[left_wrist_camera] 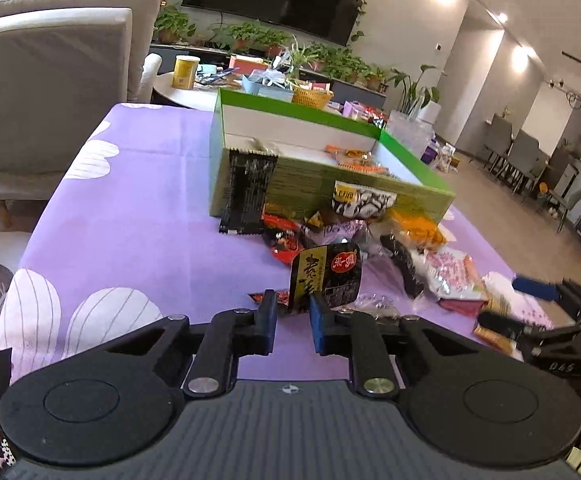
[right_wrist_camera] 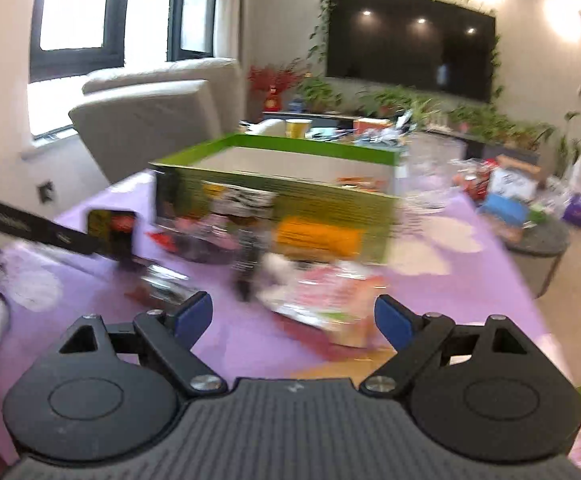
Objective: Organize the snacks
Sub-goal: 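Grasp the small yellow-and-black packet with the left tool while the right tool reaches the clear bread packet, then lift the yellow packet with the left tool while the right tool grasps the bread packet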
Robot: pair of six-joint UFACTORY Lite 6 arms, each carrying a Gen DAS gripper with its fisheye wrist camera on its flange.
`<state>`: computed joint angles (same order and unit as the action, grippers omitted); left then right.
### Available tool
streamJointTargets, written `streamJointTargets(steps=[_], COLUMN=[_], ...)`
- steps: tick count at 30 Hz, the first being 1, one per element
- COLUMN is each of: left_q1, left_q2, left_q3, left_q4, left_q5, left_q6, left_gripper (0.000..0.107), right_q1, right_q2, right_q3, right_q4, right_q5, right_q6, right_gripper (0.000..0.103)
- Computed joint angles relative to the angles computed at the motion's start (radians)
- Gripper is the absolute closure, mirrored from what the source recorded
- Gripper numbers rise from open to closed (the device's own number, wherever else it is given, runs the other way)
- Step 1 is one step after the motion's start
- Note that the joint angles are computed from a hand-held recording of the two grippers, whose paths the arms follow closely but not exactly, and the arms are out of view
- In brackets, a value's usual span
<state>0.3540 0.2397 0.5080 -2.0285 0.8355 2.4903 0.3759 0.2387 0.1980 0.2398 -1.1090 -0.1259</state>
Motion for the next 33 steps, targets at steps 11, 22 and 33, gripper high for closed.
streamJointTargets(steps=[11,22,33], left_q1=[-0.04,-0.095,-0.035], left_q2=[-0.078,-0.108,-0.11], left_q3=[-0.024,-0.033,-0.05], left_q4=[-0.027,-0.085,0.007], left_q5=[-0.037,-0.039,-0.009], left_q6=[-0.012,0.003,-0.005], left_gripper=[0.091,0.093,0.096], right_q1=[-0.641,-0.34,0.096], right_q2=[0.094,-0.069,0.087], right_q3=[0.144,-0.031,0.145], right_q4=[-0.888,-0.41,0.361], right_q5=[0.195,0.203,0.227], right_q6=[0.154,0.242,0.006], right_gripper=[0.04,0.04,0.04])
